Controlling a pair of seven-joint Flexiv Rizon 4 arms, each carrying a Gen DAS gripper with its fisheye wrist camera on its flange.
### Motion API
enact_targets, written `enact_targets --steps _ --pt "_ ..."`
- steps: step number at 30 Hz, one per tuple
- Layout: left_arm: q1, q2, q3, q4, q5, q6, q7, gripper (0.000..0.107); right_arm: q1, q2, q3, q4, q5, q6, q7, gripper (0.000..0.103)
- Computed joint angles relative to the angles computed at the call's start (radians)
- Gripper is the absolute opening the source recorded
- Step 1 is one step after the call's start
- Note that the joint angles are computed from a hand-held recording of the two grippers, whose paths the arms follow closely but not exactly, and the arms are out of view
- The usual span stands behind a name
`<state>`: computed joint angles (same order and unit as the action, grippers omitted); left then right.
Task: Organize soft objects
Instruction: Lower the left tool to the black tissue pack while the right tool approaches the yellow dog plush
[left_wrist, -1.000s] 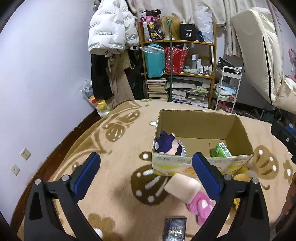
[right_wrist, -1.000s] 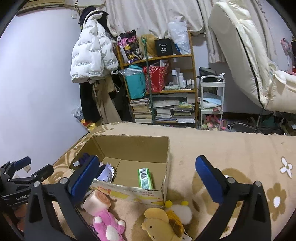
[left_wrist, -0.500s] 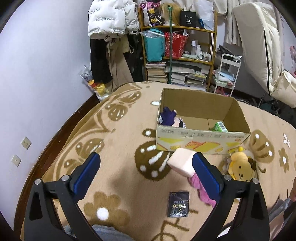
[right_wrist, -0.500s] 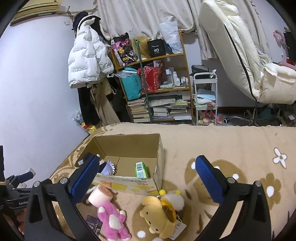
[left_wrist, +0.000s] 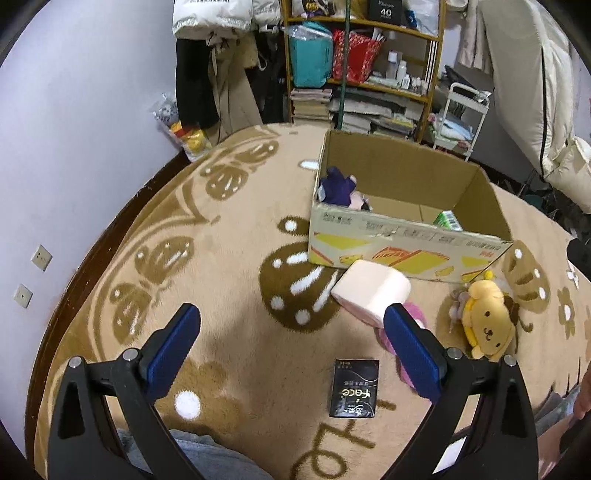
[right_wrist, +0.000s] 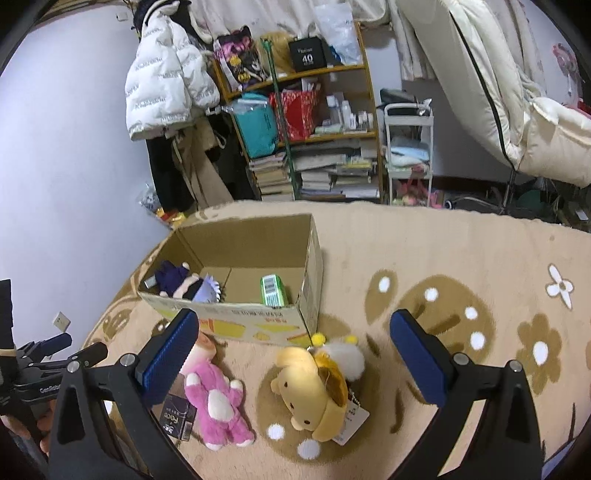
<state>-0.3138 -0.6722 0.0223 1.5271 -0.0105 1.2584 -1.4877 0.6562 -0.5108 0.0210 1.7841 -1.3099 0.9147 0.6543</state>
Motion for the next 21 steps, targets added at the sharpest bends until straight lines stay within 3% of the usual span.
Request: enact_targets --steps 6,10,21 --pt "0.019 -0.029 -0.026 -0.040 -0.029 -0.097 0.019 0.099 0.001 -0.034 0.007 -0.029 0.086 0.000 -0.085 0.101" --pt "0.024 -0.054 -0.034 -0.074 -0.044 -0.184 0.028 0.099 0.003 -0.055 0.004 -0.043 0.151 0.022 -0.135 0.091" --pt "0.004 -0.126 -0.017 -0.182 -0.010 -0.374 0.006 0.099 0.007 -0.130 0.010 -0.089 0.415 0.099 -0.354 0.087"
